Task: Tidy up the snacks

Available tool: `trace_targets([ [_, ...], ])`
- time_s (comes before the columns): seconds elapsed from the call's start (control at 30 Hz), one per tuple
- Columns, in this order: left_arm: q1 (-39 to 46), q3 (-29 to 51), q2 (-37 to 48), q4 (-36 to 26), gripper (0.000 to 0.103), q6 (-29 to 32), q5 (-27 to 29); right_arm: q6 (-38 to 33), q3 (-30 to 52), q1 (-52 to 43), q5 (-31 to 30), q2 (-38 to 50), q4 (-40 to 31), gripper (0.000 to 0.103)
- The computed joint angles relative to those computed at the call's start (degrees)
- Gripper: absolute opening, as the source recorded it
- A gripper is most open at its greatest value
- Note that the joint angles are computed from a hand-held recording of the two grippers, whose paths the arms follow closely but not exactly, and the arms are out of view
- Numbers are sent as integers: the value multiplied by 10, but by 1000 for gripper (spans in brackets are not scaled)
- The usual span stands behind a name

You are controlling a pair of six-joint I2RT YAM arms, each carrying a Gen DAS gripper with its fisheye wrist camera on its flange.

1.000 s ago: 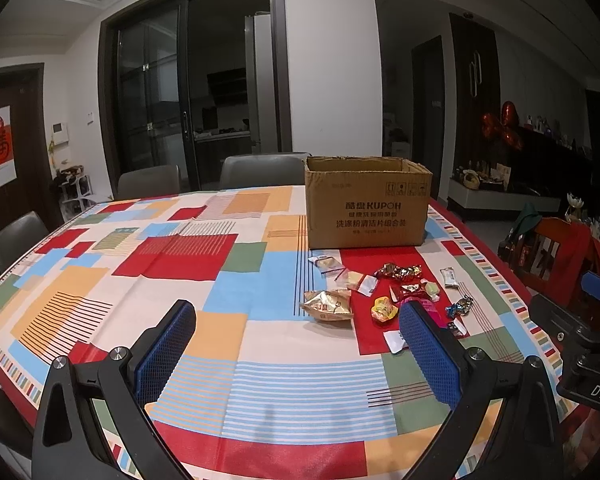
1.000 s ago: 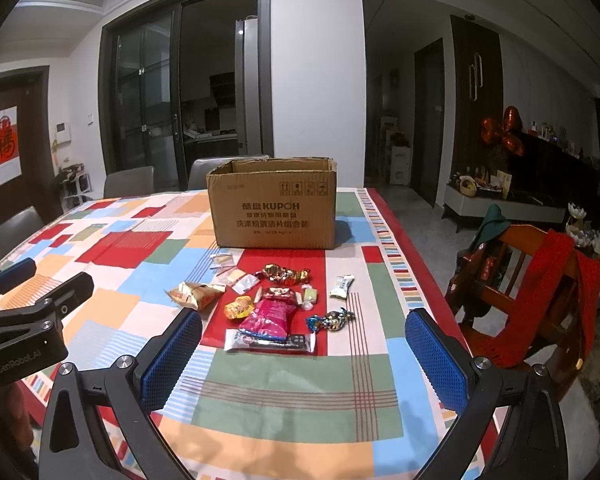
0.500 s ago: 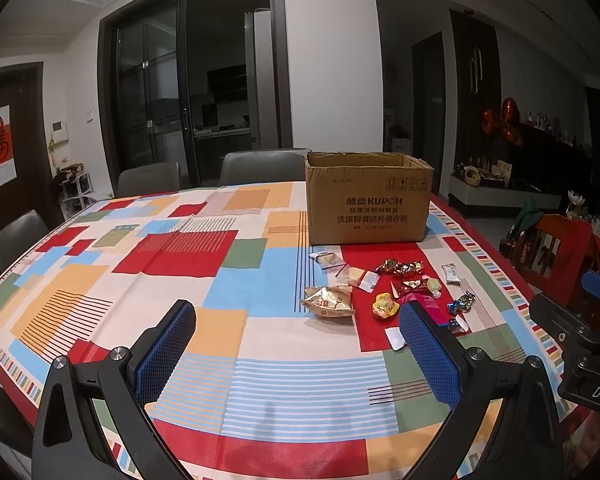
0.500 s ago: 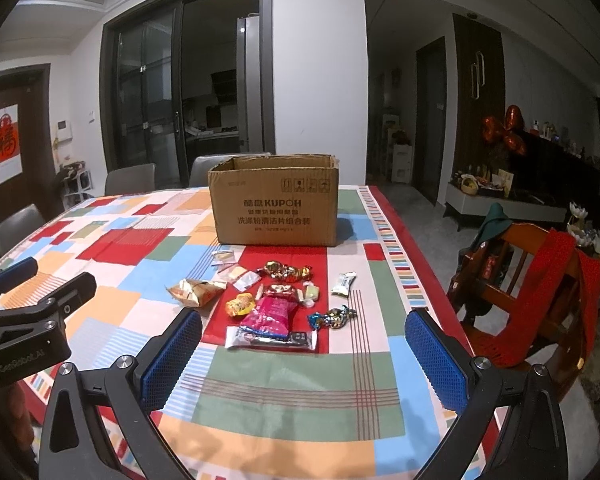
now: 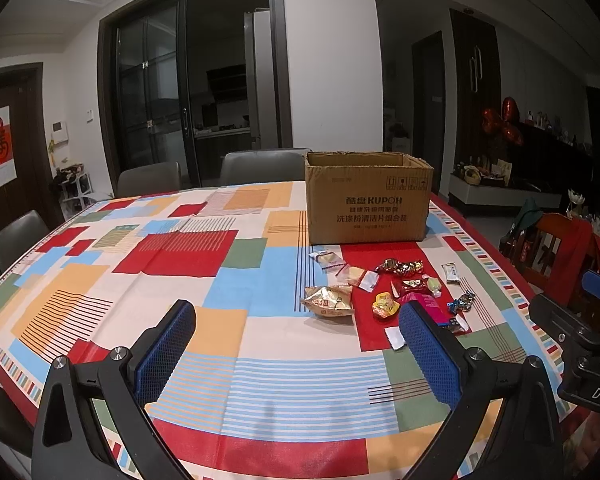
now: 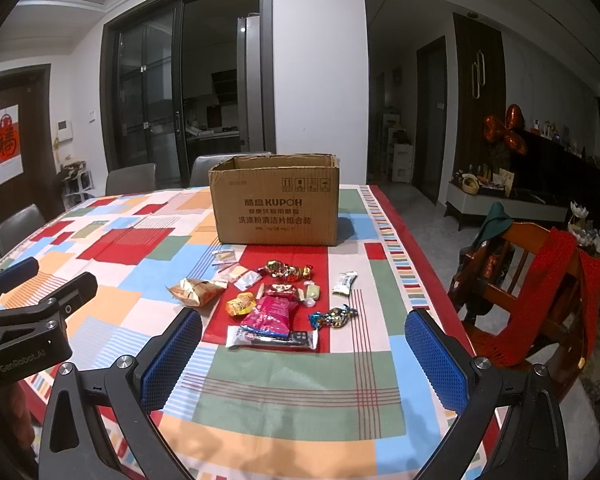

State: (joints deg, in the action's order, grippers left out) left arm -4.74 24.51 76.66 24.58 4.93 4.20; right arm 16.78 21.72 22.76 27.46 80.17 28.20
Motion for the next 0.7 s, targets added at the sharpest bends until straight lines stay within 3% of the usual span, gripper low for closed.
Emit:
trace_targets([
  [0.7, 1, 2, 12, 1, 103, 6, 1, 7, 4, -4, -11, 14, -2, 103],
])
